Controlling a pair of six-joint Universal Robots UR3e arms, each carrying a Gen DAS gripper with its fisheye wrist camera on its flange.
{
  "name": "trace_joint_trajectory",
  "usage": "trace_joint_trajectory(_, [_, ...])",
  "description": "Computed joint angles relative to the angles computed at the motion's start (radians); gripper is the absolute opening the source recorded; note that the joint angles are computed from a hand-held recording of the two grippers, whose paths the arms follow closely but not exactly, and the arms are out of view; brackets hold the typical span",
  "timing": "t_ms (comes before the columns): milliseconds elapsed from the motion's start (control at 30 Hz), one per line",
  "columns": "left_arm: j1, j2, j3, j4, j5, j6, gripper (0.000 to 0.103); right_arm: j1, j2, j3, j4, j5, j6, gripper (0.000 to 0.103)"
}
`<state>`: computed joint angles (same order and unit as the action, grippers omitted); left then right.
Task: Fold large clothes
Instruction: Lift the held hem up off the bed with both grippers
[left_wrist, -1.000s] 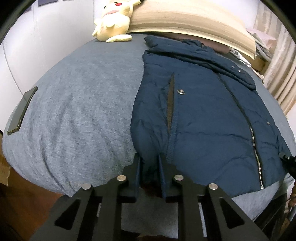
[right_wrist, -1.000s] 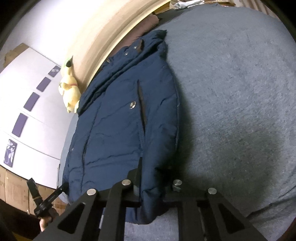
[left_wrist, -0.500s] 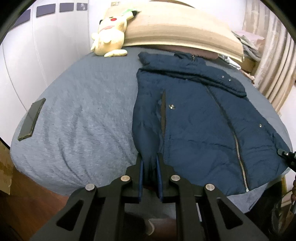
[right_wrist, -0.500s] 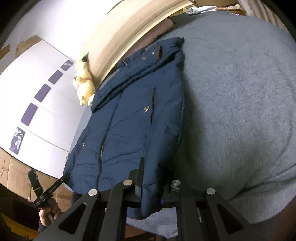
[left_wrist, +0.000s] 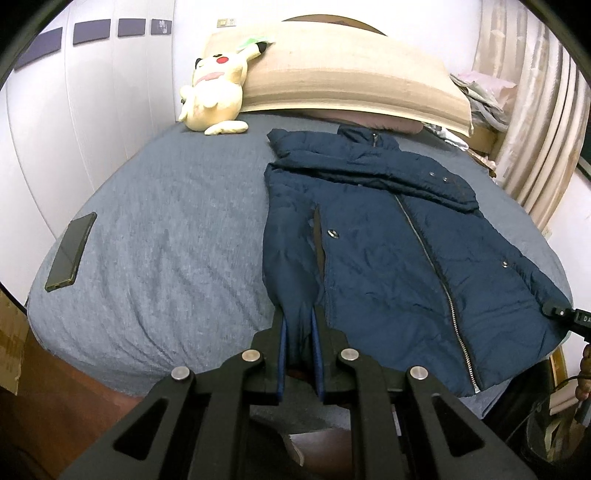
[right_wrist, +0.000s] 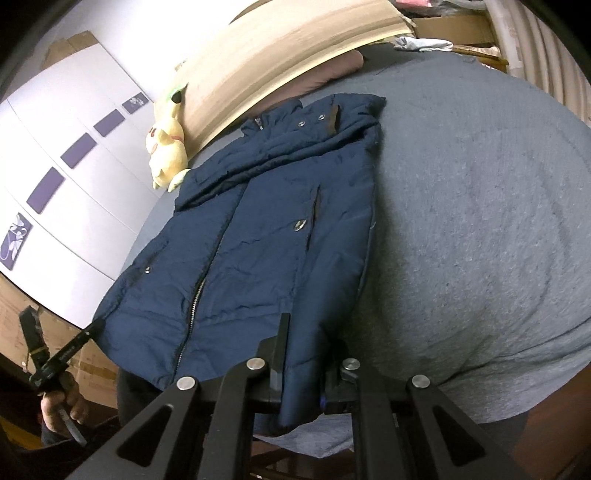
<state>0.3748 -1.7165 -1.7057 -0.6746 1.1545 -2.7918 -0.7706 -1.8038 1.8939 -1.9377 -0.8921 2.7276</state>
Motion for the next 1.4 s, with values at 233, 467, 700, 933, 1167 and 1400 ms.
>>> trace_joint_trajectory(233, [-0.002,-0.001,0.005,0.011,-0.004,-0.009,0.013,0.033,-0.012,0.009,-0.058,-0.054,0.021,0.011])
trace_joint_trajectory(467, [-0.011,-0.005,0.026,0.026,-0.01,-0.021,0.013,0.075,-0.02,-0.007,-0.109,-0.111,0.03,0.011])
trace_joint_trajectory(700, [-0.016,-0.012,0.049,0.039,-0.023,-0.034,0.012,0.097,-0.026,-0.027,-0.139,-0.131,0.035,0.011])
trace_joint_trajectory(933, [-0.02,-0.013,0.065,0.038,-0.028,-0.039,0.012,0.109,-0.026,-0.049,-0.14,-0.136,0.035,0.011])
trace_joint_trajectory(1167, [-0.027,-0.017,0.084,0.041,-0.032,-0.044,0.012,0.124,-0.008,-0.087,-0.145,-0.129,0.036,0.011])
trace_joint_trajectory(1400, [-0.041,-0.04,0.135,0.062,-0.037,-0.067,0.012,0.145,0.03,-0.164,-0.143,-0.103,0.053,0.011])
